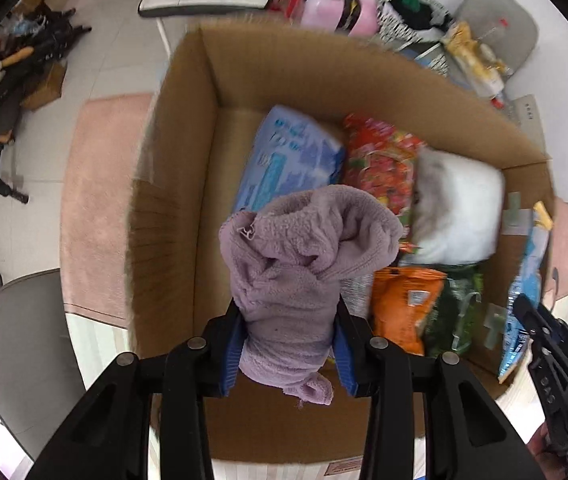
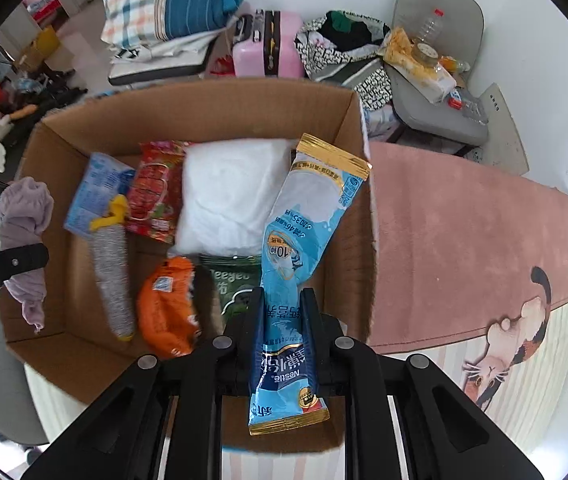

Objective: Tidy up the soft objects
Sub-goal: 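Carry the tube and cloth into the box and open both tools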

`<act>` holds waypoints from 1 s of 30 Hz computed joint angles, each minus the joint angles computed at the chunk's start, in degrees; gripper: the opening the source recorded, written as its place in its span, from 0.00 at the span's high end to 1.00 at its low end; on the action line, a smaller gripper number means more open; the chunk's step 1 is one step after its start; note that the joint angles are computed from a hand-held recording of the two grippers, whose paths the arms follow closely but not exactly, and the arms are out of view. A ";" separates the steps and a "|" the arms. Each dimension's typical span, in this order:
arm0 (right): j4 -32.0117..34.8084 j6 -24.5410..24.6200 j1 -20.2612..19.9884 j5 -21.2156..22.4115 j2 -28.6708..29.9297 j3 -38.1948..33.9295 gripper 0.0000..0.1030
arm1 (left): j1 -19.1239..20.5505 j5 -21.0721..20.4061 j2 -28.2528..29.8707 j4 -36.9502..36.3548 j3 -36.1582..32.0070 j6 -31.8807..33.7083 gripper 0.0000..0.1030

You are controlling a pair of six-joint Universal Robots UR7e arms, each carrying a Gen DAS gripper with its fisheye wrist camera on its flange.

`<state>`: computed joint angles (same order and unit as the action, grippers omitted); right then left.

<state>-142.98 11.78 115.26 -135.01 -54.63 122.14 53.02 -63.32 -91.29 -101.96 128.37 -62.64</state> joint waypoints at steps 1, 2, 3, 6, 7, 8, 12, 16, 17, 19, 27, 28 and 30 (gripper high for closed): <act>-0.81 -0.04 -0.41 -0.42 1.02 0.03 0.82 | 0.26 -0.17 0.19 0.04 0.12 -0.12 0.65; -0.76 0.17 -0.48 -0.63 1.17 0.06 0.82 | 0.85 -0.49 0.58 -0.52 0.33 0.32 0.65; -0.66 0.20 -0.51 -0.57 1.22 0.08 0.82 | 1.23 -0.85 0.84 -0.59 0.39 0.38 0.65; -0.71 -0.20 -0.73 -1.28 2.07 -0.19 0.82 | 2.11 -1.86 1.93 -0.09 0.20 0.75 0.64; -0.24 -0.13 -0.88 -1.57 2.42 -0.44 0.82 | 2.32 -2.09 2.13 -0.09 0.16 0.97 0.64; -0.01 -0.01 -1.04 -1.54 2.52 -0.54 0.82 | 2.52 -2.30 2.01 -0.47 0.26 1.04 0.64; 2.45 1.33 -1.83 -0.23 2.63 -1.39 0.81 | 3.77 -2.23 1.63 -2.27 0.29 0.10 0.60; 2.64 2.46 -1.30 -1.08 2.22 -1.43 0.78 | 2.11 -0.02 1.14 0.32 -0.74 -0.67 0.49; 3.40 2.97 -1.04 -1.44 2.12 -1.65 0.76 | 1.81 0.15 1.01 0.59 -0.85 -0.87 0.36; 4.44 3.82 -0.77 -1.66 1.94 -1.98 0.64 | 0.69 0.41 0.42 0.81 -1.01 -1.43 0.31; 5.90 3.88 0.27 2.68 -0.96 -1.52 0.12 | -5.63 3.98 -1.84 4.88 -0.93 -4.00 0.03; 5.90 3.97 0.52 2.78 -1.13 -1.32 0.09 | -6.68 4.57 -2.13 5.35 -0.57 -4.65 0.03; 5.41 4.09 0.62 3.77 -1.77 -0.42 0.00 | -7.68 5.18 -2.36 5.34 -0.09 -4.81 0.03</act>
